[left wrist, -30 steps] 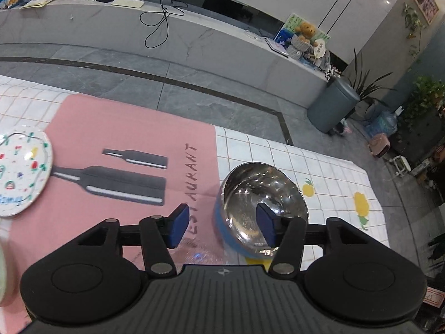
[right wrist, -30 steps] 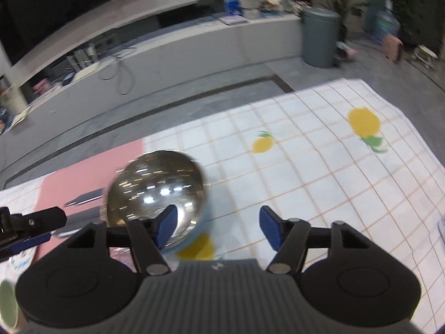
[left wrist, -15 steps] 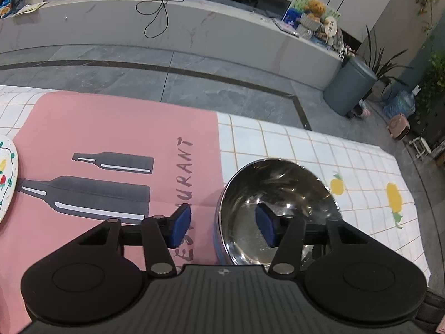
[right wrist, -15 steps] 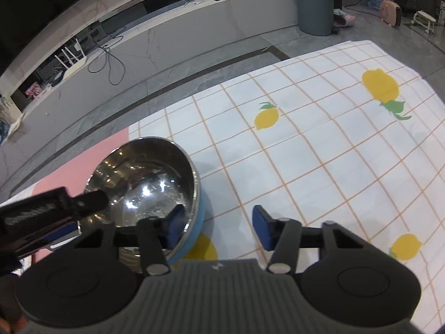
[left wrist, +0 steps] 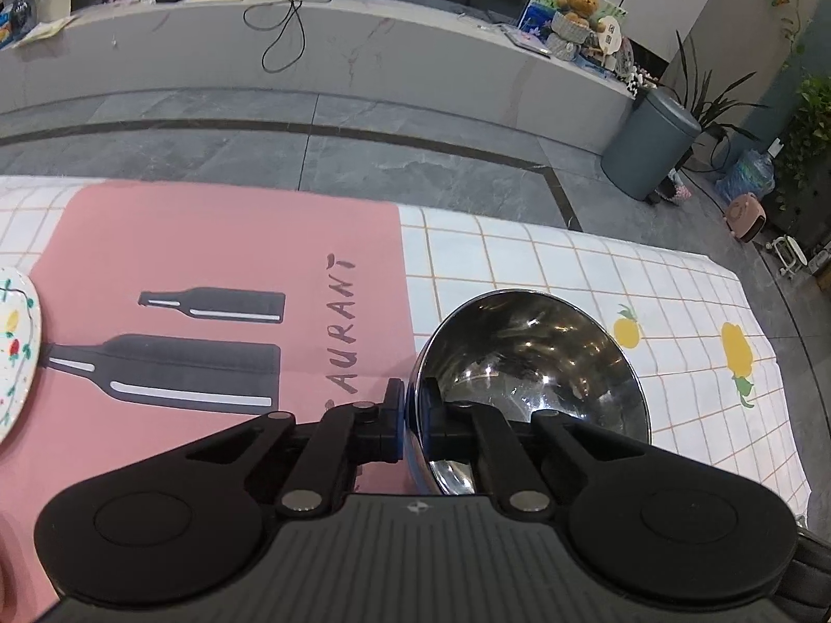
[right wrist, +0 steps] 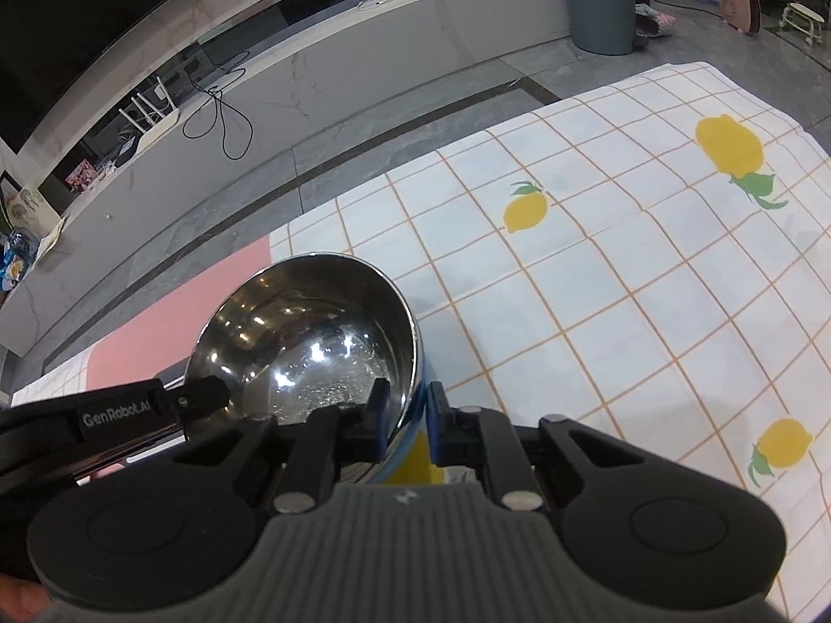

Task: Organize plates and bowls
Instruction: 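Lift the blue bowl with both grippers and carry it over the orange bowl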

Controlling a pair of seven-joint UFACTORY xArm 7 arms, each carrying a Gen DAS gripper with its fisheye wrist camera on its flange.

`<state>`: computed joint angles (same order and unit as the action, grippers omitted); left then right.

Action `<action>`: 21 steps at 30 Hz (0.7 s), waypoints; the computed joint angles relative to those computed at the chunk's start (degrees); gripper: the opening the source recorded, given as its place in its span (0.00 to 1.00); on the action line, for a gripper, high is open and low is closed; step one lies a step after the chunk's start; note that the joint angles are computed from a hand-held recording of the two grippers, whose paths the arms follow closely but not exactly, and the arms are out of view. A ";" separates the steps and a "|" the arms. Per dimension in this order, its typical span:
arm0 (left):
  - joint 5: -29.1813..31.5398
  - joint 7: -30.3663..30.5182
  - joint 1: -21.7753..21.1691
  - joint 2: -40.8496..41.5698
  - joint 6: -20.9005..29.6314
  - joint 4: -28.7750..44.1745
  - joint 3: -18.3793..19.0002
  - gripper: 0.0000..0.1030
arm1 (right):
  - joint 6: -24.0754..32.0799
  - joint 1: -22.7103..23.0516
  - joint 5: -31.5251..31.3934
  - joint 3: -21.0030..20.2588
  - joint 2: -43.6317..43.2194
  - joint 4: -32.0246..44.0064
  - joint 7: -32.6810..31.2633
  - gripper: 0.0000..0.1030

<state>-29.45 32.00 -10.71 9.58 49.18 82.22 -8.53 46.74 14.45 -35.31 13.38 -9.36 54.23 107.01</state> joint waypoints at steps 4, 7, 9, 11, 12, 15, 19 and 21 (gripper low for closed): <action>-0.68 0.19 0.44 -2.59 0.85 -1.07 0.45 0.06 | 1.66 0.58 0.16 0.83 -1.47 0.40 0.25 0.11; -0.96 0.13 0.80 -5.44 2.24 -2.39 1.26 0.06 | 3.08 1.13 1.12 1.79 -2.92 0.98 0.27 0.11; -1.37 0.97 1.09 -8.17 2.85 -4.18 2.01 0.06 | 5.01 1.66 1.50 2.90 -3.63 1.94 0.42 0.11; -1.55 1.70 1.29 -10.84 3.64 -5.84 2.92 0.06 | 7.37 2.45 1.70 4.11 -3.98 3.39 0.14 0.11; -1.89 1.82 1.42 -12.09 4.29 -6.56 3.48 0.06 | 8.43 2.95 1.80 4.70 -4.23 3.98 -0.02 0.11; -3.50 2.49 2.12 -15.87 7.08 -8.64 5.59 0.07 | 10.98 4.64 1.97 6.69 -5.27 5.20 0.97 0.11; -4.29 4.33 3.11 -21.55 9.73 -12.50 8.44 0.08 | 12.33 6.84 3.09 9.16 -6.84 5.83 3.44 0.11; -4.08 4.32 3.74 -24.40 10.90 -14.57 9.85 0.08 | 13.64 7.92 3.12 10.74 -6.30 7.19 4.35 0.11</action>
<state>-33.53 36.32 -6.98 -14.82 60.08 67.64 1.33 60.38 22.37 -32.19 24.12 -15.67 61.41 111.36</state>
